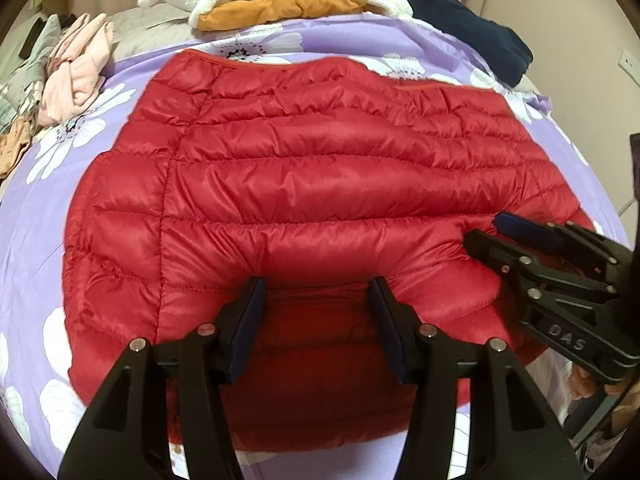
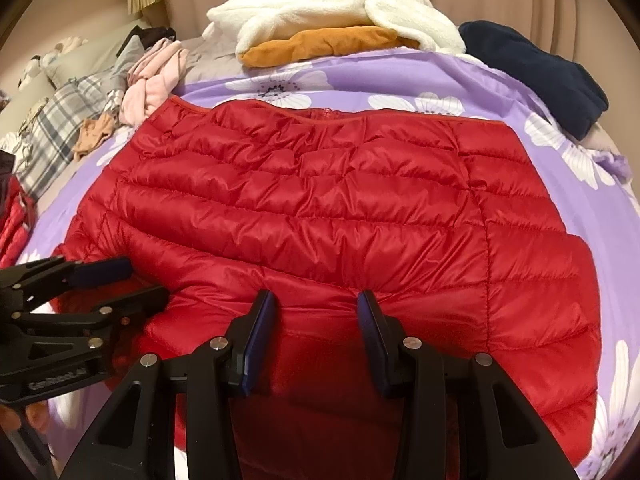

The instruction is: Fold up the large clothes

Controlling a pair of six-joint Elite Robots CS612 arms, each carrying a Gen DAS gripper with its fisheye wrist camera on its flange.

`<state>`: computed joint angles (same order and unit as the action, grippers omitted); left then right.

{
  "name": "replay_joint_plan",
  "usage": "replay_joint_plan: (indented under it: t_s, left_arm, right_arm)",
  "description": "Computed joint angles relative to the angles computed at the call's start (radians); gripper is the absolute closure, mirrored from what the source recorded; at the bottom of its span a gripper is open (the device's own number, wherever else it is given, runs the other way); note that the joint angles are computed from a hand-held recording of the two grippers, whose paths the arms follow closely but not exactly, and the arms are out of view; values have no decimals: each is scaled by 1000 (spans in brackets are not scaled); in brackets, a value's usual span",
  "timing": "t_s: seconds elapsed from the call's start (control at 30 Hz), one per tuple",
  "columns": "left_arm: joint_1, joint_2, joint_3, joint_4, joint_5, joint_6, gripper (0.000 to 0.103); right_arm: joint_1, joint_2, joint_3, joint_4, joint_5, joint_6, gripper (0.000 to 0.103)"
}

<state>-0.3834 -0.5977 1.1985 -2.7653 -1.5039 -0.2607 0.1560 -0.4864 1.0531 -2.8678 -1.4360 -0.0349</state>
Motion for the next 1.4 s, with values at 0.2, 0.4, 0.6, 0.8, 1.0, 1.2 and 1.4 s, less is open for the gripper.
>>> replay_joint_plan:
  t_s: [0.2,0.4,0.6,0.8,1.0,1.2,1.4]
  left_arm:
    - [-11,-43,77,-75,30,6,49]
    - [-19,-44,97,-66,55,26,49]
    - [-11,-30,75,-37,25,9,47]
    - [-8,-31,75,-41,9,4,47]
    - [-7,-28,71,-37,4,8,47]
    - [-5,-22,65,-35,-3,9,47]
    - [-3,-19,59,-30,-9,11,47]
  right_arm:
    - [-2,0,3,-3,11,12,61]
    - [-2,0,2,0,9,13,61]
    - [-6,-23,27,-19,8,47,61]
    - [-12,-56,87,-97,-72,75,61]
    - [-22,-57,96,-71,-126,114,61]
    - [-15,-32,61,-23,-153,98,60]
    - [-21,-32,65,-22,-126,112,59]
